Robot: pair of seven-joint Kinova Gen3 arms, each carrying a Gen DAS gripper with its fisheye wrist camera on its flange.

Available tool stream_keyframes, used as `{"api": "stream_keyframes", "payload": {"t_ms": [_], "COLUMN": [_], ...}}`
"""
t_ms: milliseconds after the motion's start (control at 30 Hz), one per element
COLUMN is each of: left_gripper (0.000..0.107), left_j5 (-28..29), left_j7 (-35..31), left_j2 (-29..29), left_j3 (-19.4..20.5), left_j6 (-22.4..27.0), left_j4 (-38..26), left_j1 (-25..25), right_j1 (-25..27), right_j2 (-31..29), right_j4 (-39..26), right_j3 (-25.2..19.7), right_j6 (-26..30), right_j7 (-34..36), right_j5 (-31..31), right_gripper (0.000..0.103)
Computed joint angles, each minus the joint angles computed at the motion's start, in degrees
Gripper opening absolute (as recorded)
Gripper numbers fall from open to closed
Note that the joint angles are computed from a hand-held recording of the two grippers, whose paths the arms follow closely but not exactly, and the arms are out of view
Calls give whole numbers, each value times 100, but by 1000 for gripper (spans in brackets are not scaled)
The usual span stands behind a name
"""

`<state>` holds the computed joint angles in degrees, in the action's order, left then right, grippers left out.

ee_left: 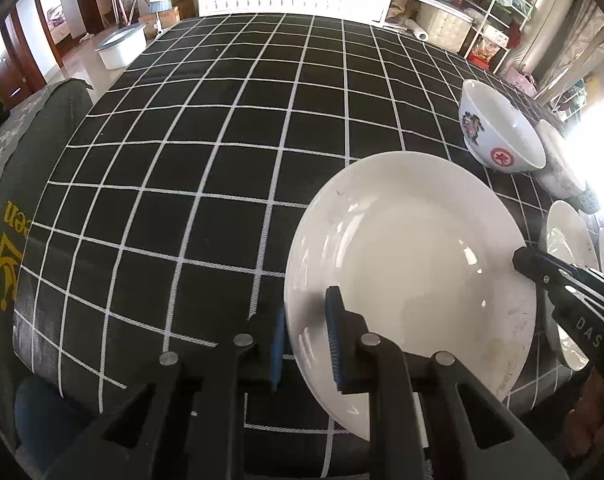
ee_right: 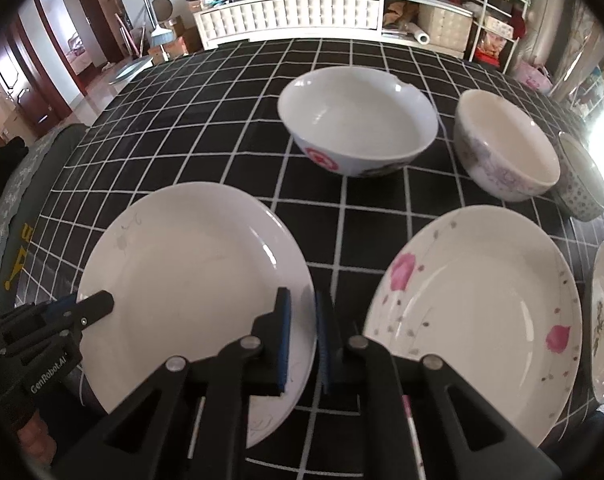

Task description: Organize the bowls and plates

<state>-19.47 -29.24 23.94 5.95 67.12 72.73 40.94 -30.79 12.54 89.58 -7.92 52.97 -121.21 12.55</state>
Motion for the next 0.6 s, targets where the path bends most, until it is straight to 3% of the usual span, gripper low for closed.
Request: {"api": "stream_keyframes", "payload": {"t_ms": [433,600], "left_gripper": [17,17], "left_j5": [-589,-1388], "left_j7": [645,840], "left_j2": [-263,-107], "left_j3": [-28,-19], "left_j6": [456,998], "left_j4": [-146,-733], "left_j1": [357,987], "right_j1": [258,404], "right_j2": [-567,-1207], "right_j4": [357,908], "right_j3": [-37,-101], "right_j6": [-433,-909], "right_j7": [-77,-613], "right_j5": [-224,41], "right_gripper": [16,16]}}
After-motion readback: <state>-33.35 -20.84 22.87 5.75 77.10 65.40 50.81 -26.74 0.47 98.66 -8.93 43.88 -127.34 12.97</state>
